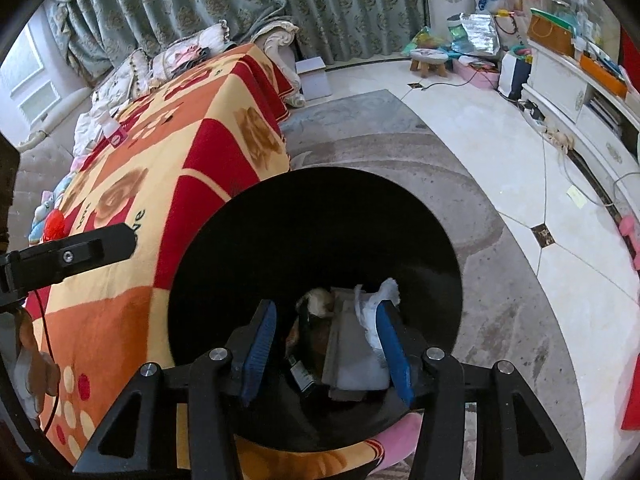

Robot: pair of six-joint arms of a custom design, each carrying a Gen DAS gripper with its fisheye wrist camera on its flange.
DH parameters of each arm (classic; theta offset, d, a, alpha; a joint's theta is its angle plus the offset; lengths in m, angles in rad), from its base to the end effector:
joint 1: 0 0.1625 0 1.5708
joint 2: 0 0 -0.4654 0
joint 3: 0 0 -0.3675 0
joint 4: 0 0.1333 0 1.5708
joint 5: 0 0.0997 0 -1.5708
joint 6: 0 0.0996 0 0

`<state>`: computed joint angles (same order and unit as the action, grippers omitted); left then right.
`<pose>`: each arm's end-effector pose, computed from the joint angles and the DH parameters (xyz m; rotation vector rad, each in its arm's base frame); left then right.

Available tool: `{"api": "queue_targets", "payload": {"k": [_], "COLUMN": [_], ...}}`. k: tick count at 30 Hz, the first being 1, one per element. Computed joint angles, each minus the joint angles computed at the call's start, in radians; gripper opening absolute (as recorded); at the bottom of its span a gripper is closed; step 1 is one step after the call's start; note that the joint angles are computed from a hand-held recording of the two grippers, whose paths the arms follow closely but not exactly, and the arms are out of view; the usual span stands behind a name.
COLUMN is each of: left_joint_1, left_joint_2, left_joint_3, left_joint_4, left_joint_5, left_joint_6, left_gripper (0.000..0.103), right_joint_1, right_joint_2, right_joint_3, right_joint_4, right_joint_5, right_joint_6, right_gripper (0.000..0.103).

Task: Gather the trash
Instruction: 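Open both tools to drop the packet and tissue into the bin, then move both tools back to the red bag and yellow wrapper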

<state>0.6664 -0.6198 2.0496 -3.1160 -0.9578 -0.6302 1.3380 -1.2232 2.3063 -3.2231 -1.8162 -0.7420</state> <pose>-0.3058 -0.4829 -0.0005 0.3191 2.6731 -0.7032 -0.0015 -0.4794 0.2478 0.5673 -2.5542 0.5248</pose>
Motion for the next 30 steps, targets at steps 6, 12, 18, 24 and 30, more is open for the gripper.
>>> {"api": "queue_targets", "payload": {"k": [6,12,18,24,30], "left_joint_1": [-0.025,-0.005,-0.014,-0.017,-0.04], "left_joint_2": [-0.072,-0.171,-0.31,-0.47,-0.634], "left_joint_3": [0.1,0.212,0.339,0.438,0.504], "left_joint_4": [0.057,0.09,0.174,0.331,0.592], "left_joint_5": [0.135,0.19,0.261,0.331,0.395], "left_joint_6": [-0.088,-0.201,-0.326,-0.472,-0.675], "left_gripper": [0.053,0.053,0.053,0.053,0.053], "right_joint_1": [0.047,0.101,0.179,0.262,0.358], "right_joint_2": [0.008,0.04,0.097,0.175,0.28], "right_joint_3": [0.024,0.035,0.056,0.073,0.041], "right_joint_4": [-0.009,0.007,-0.01,-0.038,-0.024], "right_joint_5": [-0.001,0.002,-0.006,0.021,0.034], "right_joint_6": [-0.005,0.018,-0.018,-0.082,-0.077], "right_gripper": [0.05,0.05,0.05,0.05,0.05]}}
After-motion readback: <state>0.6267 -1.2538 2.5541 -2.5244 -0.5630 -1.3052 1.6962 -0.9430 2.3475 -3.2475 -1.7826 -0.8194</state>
